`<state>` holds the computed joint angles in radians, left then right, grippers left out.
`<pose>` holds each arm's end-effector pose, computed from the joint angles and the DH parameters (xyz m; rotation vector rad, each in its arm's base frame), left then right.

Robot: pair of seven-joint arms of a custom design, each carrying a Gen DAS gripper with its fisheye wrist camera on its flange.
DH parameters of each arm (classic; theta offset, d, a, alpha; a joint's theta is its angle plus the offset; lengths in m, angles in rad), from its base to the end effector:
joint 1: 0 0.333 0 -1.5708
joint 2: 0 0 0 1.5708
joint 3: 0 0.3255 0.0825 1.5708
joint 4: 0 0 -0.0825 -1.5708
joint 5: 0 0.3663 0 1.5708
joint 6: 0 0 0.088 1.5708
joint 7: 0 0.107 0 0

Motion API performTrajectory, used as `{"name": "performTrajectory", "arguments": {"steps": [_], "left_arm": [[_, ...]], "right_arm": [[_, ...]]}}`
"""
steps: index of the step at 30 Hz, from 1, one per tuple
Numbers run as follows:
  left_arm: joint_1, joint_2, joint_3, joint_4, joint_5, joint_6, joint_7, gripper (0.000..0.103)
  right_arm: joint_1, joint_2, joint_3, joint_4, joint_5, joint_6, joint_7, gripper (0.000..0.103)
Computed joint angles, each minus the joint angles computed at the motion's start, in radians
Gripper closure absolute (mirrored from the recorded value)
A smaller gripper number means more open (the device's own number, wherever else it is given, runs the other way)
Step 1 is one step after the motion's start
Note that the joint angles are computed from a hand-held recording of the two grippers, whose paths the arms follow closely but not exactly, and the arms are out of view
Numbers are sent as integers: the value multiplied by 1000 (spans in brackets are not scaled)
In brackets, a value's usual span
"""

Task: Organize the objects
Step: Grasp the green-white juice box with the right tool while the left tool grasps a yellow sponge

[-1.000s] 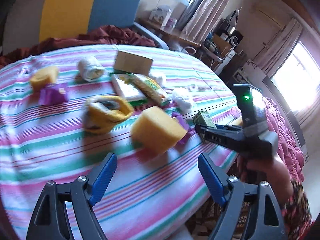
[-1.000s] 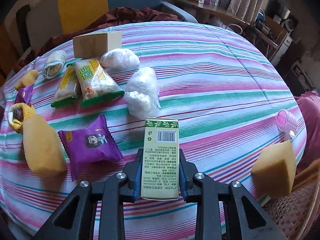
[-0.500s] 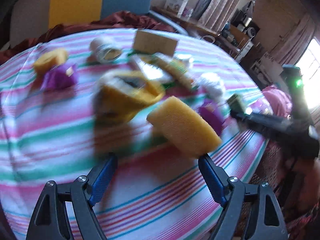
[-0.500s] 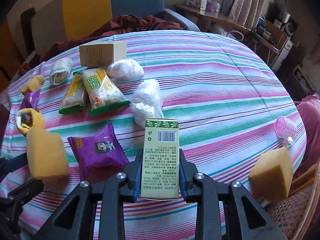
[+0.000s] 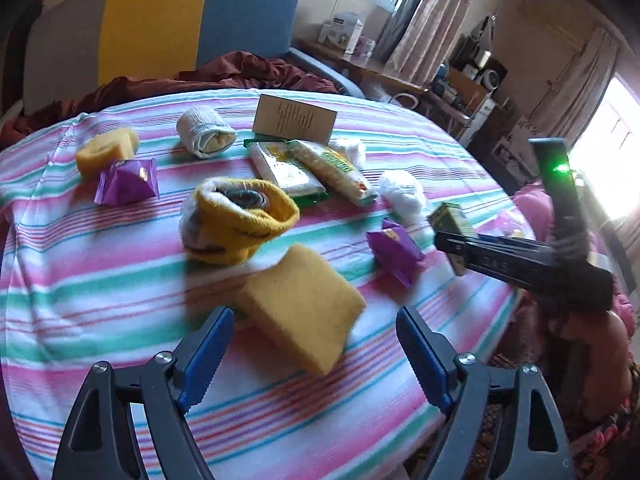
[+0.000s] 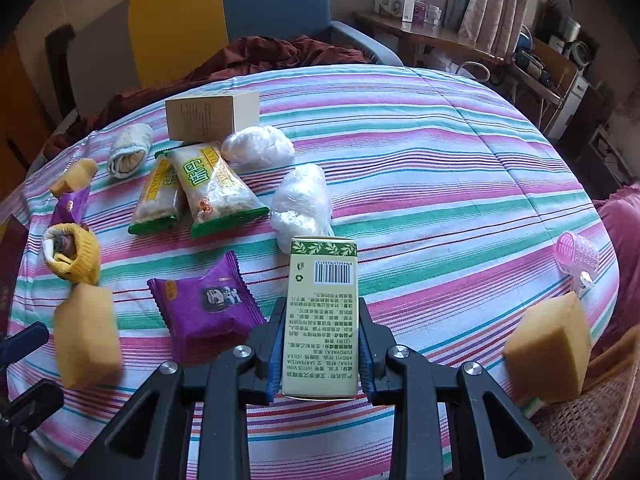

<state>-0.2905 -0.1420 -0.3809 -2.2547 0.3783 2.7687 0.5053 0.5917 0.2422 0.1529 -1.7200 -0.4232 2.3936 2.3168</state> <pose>0.3983 -0.3463 0.5086 -2.0121 1.8724 -0.9312 0.4885 0.4330 0.5075 -2.1102 1.6652 -0.4571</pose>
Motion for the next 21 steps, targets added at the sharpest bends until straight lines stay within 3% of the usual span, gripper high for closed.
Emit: {"name": "performTrajectory", "arguments": {"steps": [4,7,12,21], "left_arm": [[-1,66,8,56,19,-40,-39,19],[-32,116,23,120,59,-170,-49,19],[-42,75,59,21,111,-1,-108,29],[13,10,25,-74,142,113,-134,42]], "right_arm": [[5,0,-2,0,-16,3,2,72],[11,0,-3,3,-37,6,6,72],[22,1,-7,7,-81,6,12,72],[30,2,-10,9,-119,13,17,72]]}}
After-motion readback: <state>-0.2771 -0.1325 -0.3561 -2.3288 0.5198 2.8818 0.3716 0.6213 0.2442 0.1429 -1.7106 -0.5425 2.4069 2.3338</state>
